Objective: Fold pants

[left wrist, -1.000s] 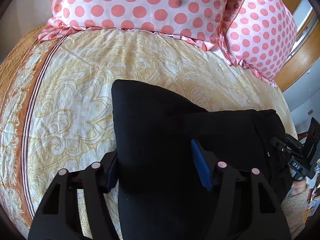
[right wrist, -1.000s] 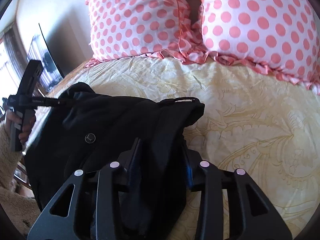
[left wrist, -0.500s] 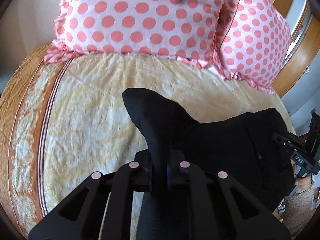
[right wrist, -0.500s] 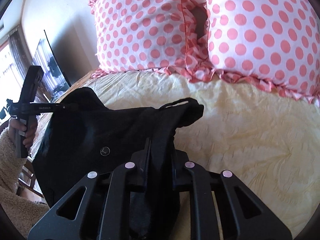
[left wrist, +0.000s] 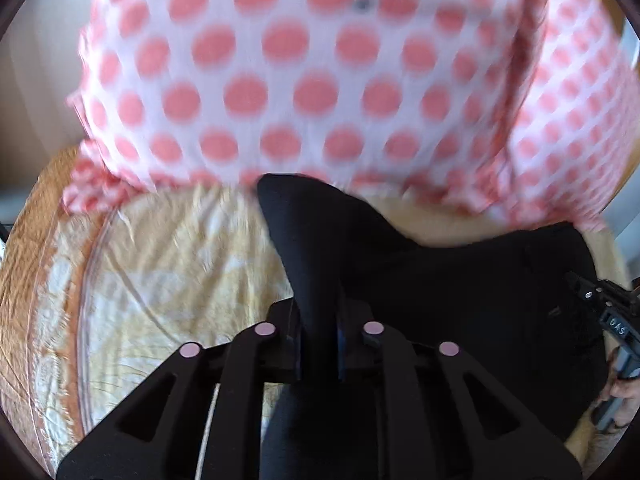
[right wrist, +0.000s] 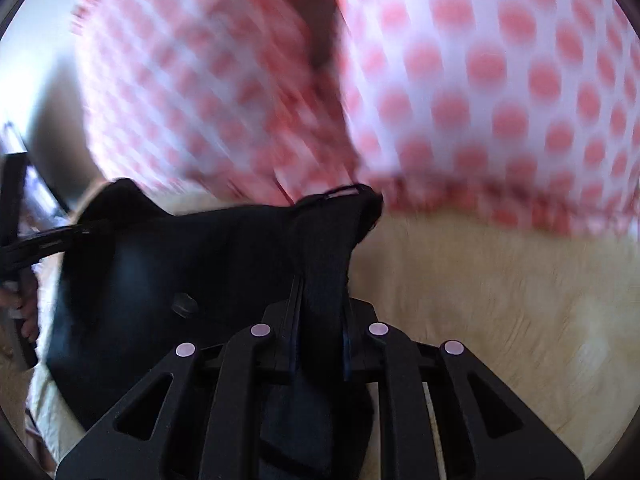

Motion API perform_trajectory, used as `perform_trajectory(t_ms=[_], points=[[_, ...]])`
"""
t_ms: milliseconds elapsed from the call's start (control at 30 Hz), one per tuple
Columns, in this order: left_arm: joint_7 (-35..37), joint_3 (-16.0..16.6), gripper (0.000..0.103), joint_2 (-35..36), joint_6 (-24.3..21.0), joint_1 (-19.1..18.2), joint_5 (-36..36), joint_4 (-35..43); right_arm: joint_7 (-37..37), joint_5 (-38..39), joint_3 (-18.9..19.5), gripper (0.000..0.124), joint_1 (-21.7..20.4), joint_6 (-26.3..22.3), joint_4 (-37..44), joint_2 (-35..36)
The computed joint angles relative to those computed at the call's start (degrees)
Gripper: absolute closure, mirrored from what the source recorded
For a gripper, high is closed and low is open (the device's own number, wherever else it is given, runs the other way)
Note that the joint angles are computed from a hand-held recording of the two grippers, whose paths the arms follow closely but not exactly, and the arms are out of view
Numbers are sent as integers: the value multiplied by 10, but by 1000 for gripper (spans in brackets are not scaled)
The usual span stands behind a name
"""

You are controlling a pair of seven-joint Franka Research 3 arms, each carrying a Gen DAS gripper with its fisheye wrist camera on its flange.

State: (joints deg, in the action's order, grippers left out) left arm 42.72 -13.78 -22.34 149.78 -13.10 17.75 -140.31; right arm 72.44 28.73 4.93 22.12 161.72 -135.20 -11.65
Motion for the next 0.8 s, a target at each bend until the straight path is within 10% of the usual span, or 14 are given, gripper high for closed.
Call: perform_trajectory(t_ms=[200, 333, 567, 800], points=[[-114, -66, 64, 24, -62, 36, 157, 32, 165, -190, 69, 80, -66, 44, -22, -7], [-205, -98, 14, -61, -104, 40, 251, 5, 257, -270, 77, 62, -98, 60, -73, -63], [-186, -57, 6, -203, -90, -88, 127, -80, 212, -197, 22, 62, 1, 91, -197, -222], [-176, -107, 6, -157, -117, -127, 71, -90, 203, -200, 107, 58, 7, 40, -223, -273]])
